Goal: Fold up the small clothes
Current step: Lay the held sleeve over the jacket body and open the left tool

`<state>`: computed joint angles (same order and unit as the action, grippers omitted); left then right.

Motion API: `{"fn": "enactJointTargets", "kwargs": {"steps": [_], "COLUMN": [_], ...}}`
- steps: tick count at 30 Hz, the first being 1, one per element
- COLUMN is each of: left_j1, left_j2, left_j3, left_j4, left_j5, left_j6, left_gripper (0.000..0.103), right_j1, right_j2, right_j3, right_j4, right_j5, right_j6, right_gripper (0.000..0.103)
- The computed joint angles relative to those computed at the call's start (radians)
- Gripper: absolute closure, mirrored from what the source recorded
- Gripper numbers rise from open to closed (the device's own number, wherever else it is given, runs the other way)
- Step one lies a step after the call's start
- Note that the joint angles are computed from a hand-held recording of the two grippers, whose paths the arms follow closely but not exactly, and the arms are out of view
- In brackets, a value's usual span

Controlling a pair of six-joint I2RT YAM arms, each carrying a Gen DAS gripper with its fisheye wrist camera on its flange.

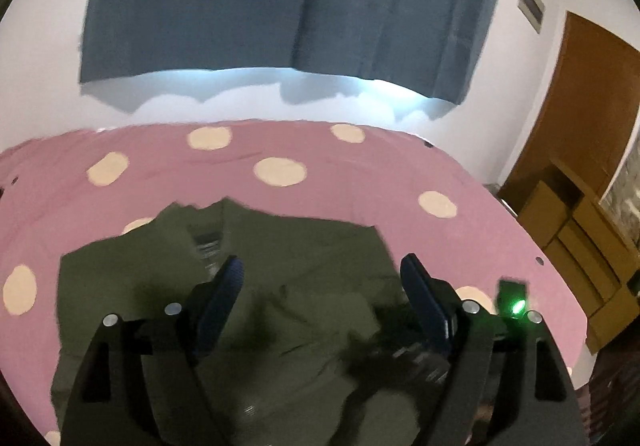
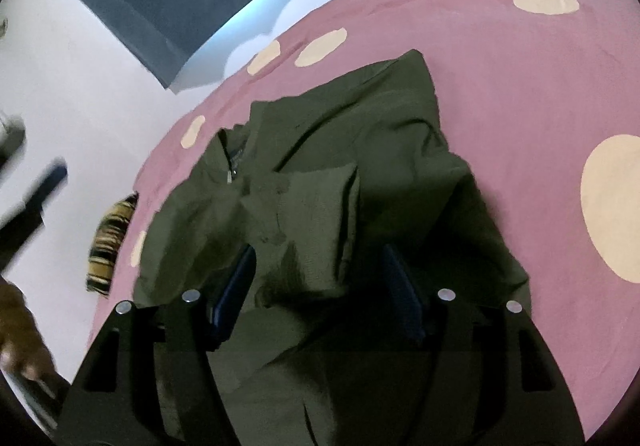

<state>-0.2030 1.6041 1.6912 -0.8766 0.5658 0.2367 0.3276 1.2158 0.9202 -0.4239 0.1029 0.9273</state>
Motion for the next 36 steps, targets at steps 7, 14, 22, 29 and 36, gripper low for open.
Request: {"fn": "enactJointTargets", "kwargs": {"steps": [7,14,22,29,36], "left_j1": [0.265,0.464,0.521,0.53,0.537], "left_j2": [0.06,0.161,0.228,0.219,0.242], "left_j3": [-0.12,-0.153,-0.139,-0.152,-0.134], "left_j4": [0.068,0.08,0.065,0.073,0.061], "left_j5": [-0.022,-0.046,-0.049,-0.047,-0.05], "left_j6": [0.09,0.141,0.148,0.139,0.134], "left_gripper": [0.023,0.023,0.023,0.023,0.023], "right_j1": [-0.103,-0.156,-0.061,-0.003,-0.075], "right_j2": [-0.002,0.164,0.278,0.228,0.257], "right_j3": [-0.01,0.078,0.208,0.319,0.272], "right_j4": [0.058,0.046,-0.085,-0.148,-0.147], "right_j5": [-0.147,-0.248,-0.142,0.045,0.027], "right_j6": [0.003,-0.036,-0.113,-0.195,-0.197], "right_gripper": [0.038,0.038,0.084,0.093,0.093]}}
